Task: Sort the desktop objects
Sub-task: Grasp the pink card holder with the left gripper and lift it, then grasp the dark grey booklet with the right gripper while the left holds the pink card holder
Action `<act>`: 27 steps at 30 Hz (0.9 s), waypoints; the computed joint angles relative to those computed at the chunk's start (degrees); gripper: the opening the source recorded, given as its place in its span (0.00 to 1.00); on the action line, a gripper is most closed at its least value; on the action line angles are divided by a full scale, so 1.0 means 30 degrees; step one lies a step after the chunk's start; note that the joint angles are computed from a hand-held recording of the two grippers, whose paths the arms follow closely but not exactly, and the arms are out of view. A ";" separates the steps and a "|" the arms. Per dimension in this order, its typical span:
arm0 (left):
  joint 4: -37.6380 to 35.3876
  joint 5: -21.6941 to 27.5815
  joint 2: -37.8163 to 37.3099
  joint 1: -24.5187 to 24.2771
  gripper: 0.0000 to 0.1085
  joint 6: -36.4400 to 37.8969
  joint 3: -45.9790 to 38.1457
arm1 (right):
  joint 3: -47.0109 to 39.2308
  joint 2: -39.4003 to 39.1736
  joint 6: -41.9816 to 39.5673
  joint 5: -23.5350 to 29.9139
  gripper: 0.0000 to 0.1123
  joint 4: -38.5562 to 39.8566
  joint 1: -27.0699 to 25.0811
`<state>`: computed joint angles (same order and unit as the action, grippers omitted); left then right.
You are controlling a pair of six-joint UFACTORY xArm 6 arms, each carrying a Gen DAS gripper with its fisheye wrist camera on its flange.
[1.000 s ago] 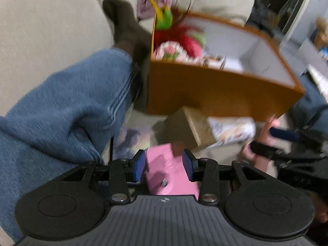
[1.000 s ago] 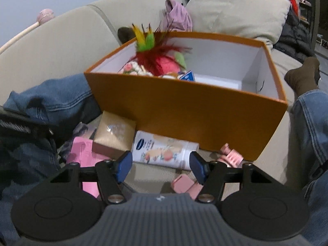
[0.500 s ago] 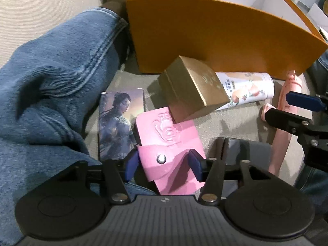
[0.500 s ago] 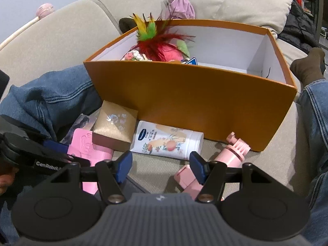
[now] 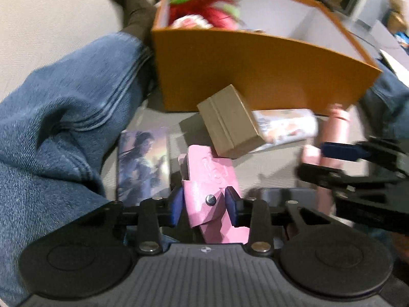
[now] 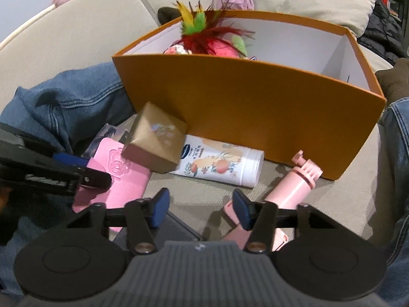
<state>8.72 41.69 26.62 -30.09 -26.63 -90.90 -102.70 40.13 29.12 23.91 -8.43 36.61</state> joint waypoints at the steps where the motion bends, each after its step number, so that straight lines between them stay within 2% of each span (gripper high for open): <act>1: -0.0068 -0.0472 -0.0212 -0.0074 0.25 0.0316 0.0320 | -0.0129 0.0078 -0.0032 0.0207 0.46 0.0031 0.0006; 4: -0.1283 -0.1846 -0.0775 -0.0191 0.25 0.1751 0.1133 | -0.0383 0.0238 -0.0071 0.0564 0.46 0.0146 0.0003; 7: -0.1053 -0.1109 -0.0245 -0.0405 0.25 0.1706 0.0429 | -0.0415 0.0247 -0.0235 0.0714 0.46 0.0223 0.0023; 10: -0.1829 -0.0777 0.0002 -0.0400 0.25 0.2060 0.0261 | -0.0105 0.0064 -0.0805 0.0527 0.46 0.0741 0.0086; 12: -0.2587 -0.0995 0.0147 -0.0467 0.25 0.2582 0.0325 | 0.0193 -0.0120 -0.1807 0.0338 0.46 0.1704 0.0174; 17: -0.3734 -0.0349 0.0422 -0.0554 0.25 0.3574 0.0084 | 0.0935 -0.0676 -0.5496 0.0158 0.46 0.4353 0.0568; 22: -0.3396 0.0272 0.0292 -0.0689 0.25 0.3646 0.0236 | 0.1368 -0.1120 -0.8997 0.0523 0.46 0.5602 0.1086; 25: -0.3451 0.0020 0.0053 -0.0590 0.23 0.3384 0.0561 | 0.1362 -0.1152 -1.0501 0.1140 0.51 0.5107 0.1470; 27: -0.3557 -0.0185 -0.0095 -0.0506 0.22 0.3232 0.0764 | 0.1178 -0.0978 -1.0452 0.1517 0.52 0.3516 0.1736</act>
